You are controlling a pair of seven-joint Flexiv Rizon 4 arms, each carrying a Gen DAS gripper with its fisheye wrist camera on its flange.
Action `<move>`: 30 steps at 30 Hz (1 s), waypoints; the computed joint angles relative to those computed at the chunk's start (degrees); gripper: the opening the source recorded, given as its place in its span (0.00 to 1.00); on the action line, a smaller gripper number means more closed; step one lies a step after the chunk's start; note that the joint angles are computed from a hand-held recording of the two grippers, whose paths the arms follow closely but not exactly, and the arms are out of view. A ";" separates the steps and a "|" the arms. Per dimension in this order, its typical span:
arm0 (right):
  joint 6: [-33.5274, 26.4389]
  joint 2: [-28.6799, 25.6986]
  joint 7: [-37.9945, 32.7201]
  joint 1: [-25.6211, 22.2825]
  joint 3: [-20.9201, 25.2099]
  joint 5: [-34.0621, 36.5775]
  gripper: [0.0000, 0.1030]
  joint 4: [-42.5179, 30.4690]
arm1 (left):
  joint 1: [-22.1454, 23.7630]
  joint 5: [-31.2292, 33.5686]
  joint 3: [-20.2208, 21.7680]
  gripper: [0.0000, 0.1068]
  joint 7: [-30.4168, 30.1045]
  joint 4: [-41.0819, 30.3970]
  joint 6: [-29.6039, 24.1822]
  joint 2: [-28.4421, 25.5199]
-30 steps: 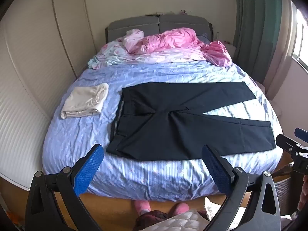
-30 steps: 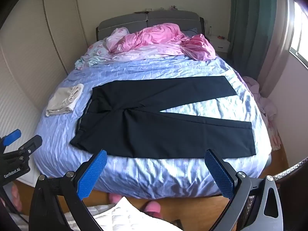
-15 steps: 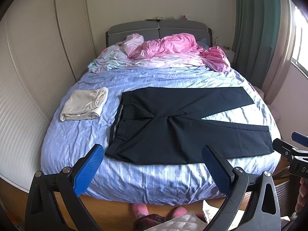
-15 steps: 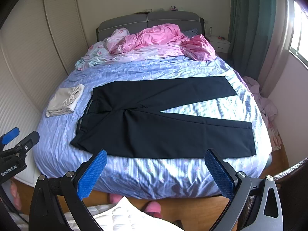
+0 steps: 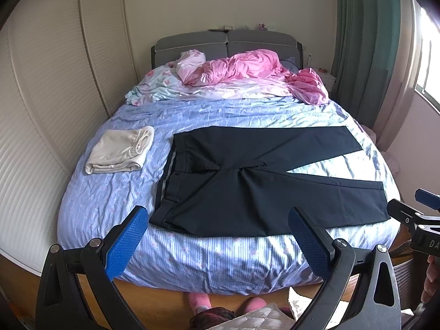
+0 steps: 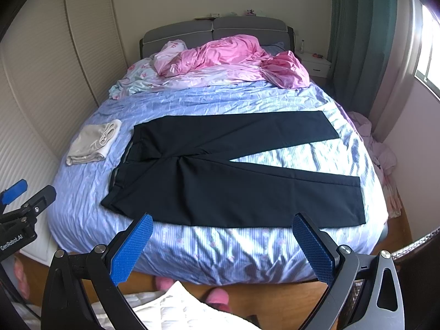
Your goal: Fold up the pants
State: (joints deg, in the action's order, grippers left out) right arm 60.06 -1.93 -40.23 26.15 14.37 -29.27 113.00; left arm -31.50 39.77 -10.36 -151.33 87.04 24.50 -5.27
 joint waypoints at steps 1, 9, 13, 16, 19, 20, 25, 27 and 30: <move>0.00 -0.03 -0.12 -0.01 -0.01 0.10 1.00 -0.05 | 0.01 -0.03 0.00 0.96 0.02 0.03 0.02 0.02; -0.04 0.08 -0.06 0.00 0.01 0.14 1.00 0.03 | -0.12 0.05 -0.09 0.96 0.16 -0.77 -0.50 -0.20; 0.00 -0.07 -0.05 0.03 -0.02 -0.08 1.00 -0.09 | -0.28 0.13 -0.06 0.96 0.21 -1.19 -0.72 -0.42; -0.02 -0.08 -0.07 0.03 -0.04 -0.05 1.00 -0.11 | -0.37 0.14 -0.05 0.96 0.39 -1.73 -0.98 -0.71; -0.02 -0.09 -0.01 0.02 -0.05 -0.13 1.00 -0.08 | -0.58 0.21 0.06 0.96 0.25 -1.76 -1.04 -0.76; -0.05 -0.06 0.05 0.04 -0.03 -0.16 1.00 -0.06 | -0.61 0.20 0.08 0.96 0.29 -1.82 -1.08 -0.78; 0.01 -0.10 -0.05 0.02 -0.05 -0.12 1.00 -0.06 | -0.74 0.27 0.18 0.96 0.05 -1.52 -0.91 -0.68; -0.02 -0.12 -0.05 0.03 -0.06 -0.13 1.00 -0.08 | -0.77 0.33 0.16 0.96 0.02 -1.57 -1.01 -0.70; -0.01 -0.12 -0.04 0.04 -0.05 -0.15 1.00 -0.06 | -0.72 0.25 0.14 0.96 0.04 -1.60 -0.98 -0.71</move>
State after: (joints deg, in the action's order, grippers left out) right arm 60.05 -2.05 -40.27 26.19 14.31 -29.41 112.95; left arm -32.22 40.02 -10.22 -151.29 85.44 23.52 -5.98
